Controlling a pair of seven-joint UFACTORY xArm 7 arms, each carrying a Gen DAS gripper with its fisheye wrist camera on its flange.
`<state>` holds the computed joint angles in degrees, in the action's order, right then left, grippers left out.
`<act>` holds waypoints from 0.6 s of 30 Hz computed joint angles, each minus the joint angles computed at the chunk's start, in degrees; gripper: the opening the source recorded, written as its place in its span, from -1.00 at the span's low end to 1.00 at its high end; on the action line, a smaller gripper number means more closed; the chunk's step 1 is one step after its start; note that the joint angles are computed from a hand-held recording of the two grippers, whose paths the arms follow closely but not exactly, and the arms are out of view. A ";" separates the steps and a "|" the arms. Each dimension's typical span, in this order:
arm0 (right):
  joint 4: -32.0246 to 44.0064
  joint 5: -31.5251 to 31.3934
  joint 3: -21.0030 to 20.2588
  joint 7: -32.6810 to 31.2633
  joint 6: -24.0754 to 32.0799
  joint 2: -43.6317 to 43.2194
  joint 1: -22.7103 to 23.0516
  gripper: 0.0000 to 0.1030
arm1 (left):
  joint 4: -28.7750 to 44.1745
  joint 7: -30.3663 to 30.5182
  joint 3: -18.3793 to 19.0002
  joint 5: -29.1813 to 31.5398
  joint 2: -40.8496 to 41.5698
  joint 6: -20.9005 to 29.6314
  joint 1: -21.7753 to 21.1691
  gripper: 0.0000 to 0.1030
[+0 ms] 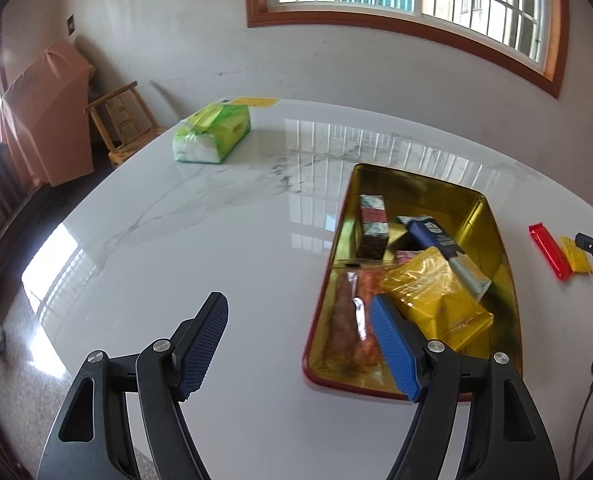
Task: Organize snacks
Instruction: 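Grasp the yellow foil bag with the right tool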
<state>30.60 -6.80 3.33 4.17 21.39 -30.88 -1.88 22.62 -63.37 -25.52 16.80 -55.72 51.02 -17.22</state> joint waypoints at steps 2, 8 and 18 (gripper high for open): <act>0.92 -1.15 -0.46 -0.14 -0.44 2.33 -1.86 0.25 | 0.63 0.26 -0.16 0.21 0.84 -0.36 0.06 0.44; 3.31 -3.09 -1.23 0.35 -2.86 9.00 -4.51 0.34 | 3.58 0.58 -0.95 1.31 5.28 -0.89 0.95 0.44; 4.37 -5.88 -2.11 -0.64 -8.39 15.28 -4.84 0.41 | 8.66 -0.16 -1.75 3.70 13.19 -1.63 1.85 0.44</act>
